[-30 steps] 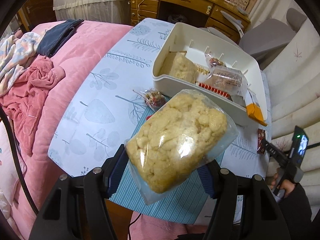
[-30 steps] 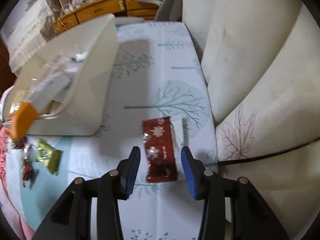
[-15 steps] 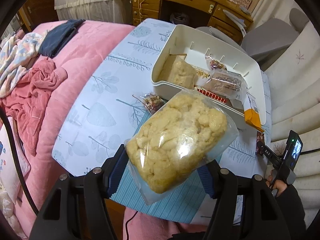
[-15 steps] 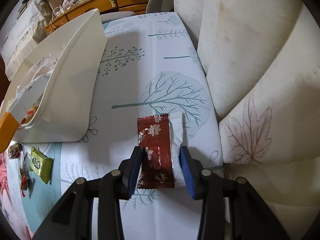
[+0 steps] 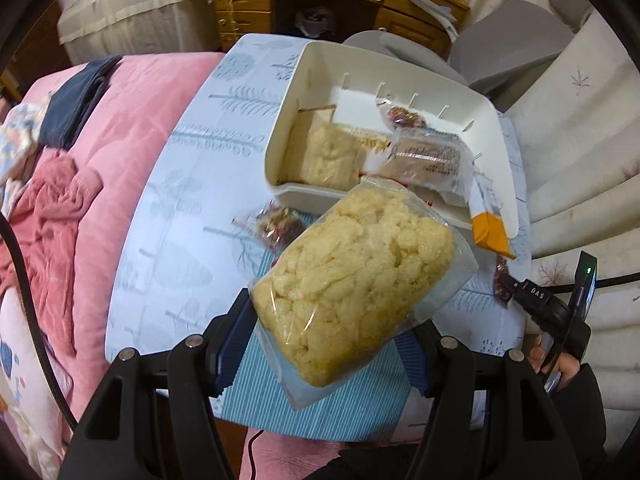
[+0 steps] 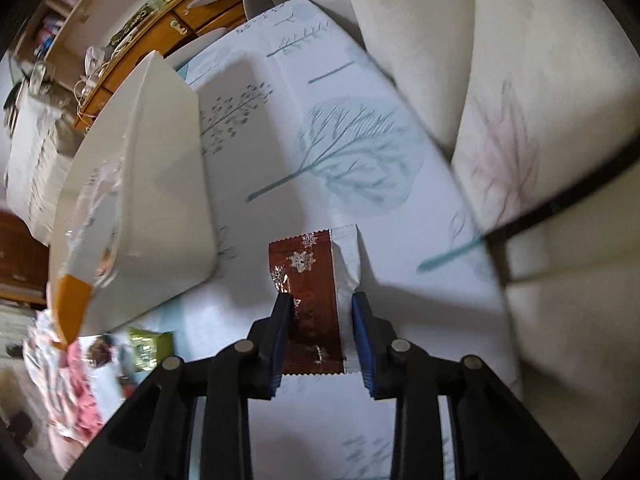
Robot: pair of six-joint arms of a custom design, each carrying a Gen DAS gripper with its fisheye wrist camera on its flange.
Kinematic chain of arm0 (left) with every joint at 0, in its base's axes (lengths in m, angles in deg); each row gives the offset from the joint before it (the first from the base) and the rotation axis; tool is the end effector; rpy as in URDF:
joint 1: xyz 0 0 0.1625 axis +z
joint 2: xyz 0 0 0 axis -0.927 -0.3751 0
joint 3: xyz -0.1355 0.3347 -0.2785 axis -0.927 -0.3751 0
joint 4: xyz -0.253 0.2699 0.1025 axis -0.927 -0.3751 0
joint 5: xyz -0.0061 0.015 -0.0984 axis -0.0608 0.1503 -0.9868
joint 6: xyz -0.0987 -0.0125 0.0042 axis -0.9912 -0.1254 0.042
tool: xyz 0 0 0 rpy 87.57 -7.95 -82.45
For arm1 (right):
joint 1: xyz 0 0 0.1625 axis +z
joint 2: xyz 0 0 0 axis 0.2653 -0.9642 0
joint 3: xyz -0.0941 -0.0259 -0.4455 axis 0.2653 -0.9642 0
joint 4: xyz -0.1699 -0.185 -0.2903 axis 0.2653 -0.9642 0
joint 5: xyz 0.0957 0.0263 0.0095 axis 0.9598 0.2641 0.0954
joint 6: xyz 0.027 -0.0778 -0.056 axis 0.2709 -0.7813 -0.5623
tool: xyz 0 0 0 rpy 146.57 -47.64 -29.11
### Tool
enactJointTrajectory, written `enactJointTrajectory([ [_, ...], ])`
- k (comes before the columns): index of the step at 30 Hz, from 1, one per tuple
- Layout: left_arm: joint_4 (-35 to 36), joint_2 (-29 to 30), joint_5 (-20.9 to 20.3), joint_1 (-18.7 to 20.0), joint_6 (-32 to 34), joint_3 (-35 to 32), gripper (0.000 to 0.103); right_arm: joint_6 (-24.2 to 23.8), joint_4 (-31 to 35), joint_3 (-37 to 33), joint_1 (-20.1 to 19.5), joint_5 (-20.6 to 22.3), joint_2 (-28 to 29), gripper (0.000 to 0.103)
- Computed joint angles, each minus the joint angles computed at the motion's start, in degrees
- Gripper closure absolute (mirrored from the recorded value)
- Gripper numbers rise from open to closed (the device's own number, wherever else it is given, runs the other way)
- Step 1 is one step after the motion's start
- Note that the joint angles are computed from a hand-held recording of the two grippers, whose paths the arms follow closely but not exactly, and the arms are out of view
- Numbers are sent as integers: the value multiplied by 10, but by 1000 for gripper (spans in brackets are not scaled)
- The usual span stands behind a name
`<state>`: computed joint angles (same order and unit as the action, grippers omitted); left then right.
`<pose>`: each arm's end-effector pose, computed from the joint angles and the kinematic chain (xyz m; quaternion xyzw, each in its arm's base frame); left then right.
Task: Organize snacks
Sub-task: 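Carry the red packet into the tray with right tool while left tool releases cookie bag there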
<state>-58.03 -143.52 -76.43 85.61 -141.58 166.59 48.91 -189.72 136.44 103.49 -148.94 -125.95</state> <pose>-0.1738 -0.2452 0.4278 -0.3071 0.8440 -0.2805 0.3387 0.3457 -0.4364 0.0780 0.1241 -0.9678 0.0310 0.2166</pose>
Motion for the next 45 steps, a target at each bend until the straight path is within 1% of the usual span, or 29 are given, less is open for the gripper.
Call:
enactJointTrajectory([
  [3,-9,-5,12,18,47,-8,38,53,21,-8,7,29,-5,73],
  [5,-18,-9,18,33,81,-15,38,78,37,-16,13,43,-7,73],
  [9,-36,-13,28,61,149,-28,38,120,78,-36,30,50,-10,73],
  [13,-50,-19,43,91,212,-37,38,145,59,-38,44,70,-17,73],
  [16,-64,-22,59,119,260,-43,38,164,48,-52,61,52,-12,73],
  [18,-76,-23,71,140,290,-46,38,163,19,-49,63,63,-14,73],
  [23,-133,-31,93,189,384,-42,38,156,-13,-60,86,57,-9,73],
  [26,-176,-38,103,212,438,-32,38,143,-31,-70,92,70,4,73],
  [32,-245,-47,125,246,518,-11,38,106,-69,-81,101,97,33,73],
  [35,-267,-49,131,259,537,-4,38,97,-78,-86,103,116,47,73],
  [38,-282,-49,130,272,552,0,35,88,-67,-100,108,125,62,73],
  [40,-291,-52,128,277,559,2,25,82,-57,-108,112,129,69,73],
  [43,-299,-58,131,276,564,5,18,80,-37,-119,119,125,76,72],
  [45,-294,-60,132,274,562,3,17,83,-17,-128,123,116,80,67],
])
